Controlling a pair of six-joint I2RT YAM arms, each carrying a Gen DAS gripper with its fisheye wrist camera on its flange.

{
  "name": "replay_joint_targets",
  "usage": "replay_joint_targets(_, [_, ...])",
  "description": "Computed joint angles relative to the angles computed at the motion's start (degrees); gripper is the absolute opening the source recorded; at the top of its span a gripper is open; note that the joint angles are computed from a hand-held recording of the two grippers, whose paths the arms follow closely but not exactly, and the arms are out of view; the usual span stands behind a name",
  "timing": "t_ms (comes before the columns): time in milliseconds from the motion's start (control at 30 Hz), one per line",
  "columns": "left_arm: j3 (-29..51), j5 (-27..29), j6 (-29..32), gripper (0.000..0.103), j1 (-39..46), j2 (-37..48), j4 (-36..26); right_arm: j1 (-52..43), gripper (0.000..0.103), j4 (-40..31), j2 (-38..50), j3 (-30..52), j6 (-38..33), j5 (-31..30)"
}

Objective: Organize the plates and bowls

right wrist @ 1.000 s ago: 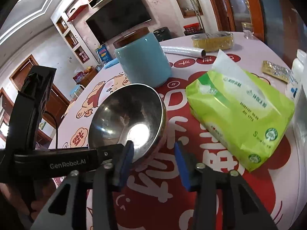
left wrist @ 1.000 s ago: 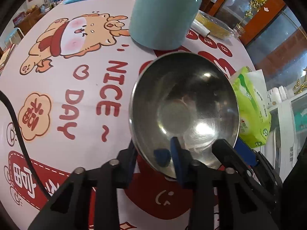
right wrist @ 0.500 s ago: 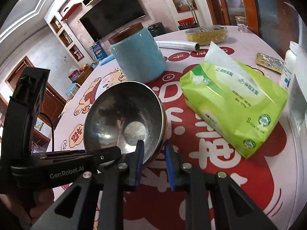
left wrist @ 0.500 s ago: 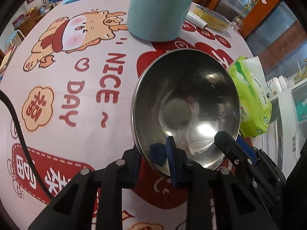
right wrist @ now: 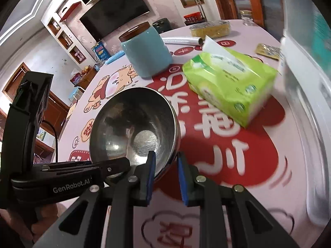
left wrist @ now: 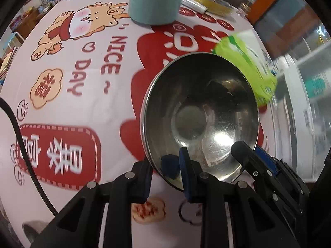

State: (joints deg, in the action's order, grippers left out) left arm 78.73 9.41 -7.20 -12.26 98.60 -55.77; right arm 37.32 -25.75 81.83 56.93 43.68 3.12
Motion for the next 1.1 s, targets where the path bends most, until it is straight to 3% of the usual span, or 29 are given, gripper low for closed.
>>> replay_joint_targets(500, [-12.2, -2.4, 0.1, 0.023, -4.3, -20.6, -10.3, 15.9, 0.021, -15.2, -14.3, -2.7, 14.7, 5.9])
replay_joint_targets(867, [-19.5, -2.7, 0.3, 0.023, -4.6, -36.4, -19.9, 32.0, 0.020, -24.0, -16.4, 0.1, 27.8, 11.1])
replay_joint_targets(1100, [-22.3, -2.3, 2.0, 0.024, -3.7, -46.3, -26.7, 43.0, 0.020, -29.8, -13.2, 4.9, 36.5, 16.2])
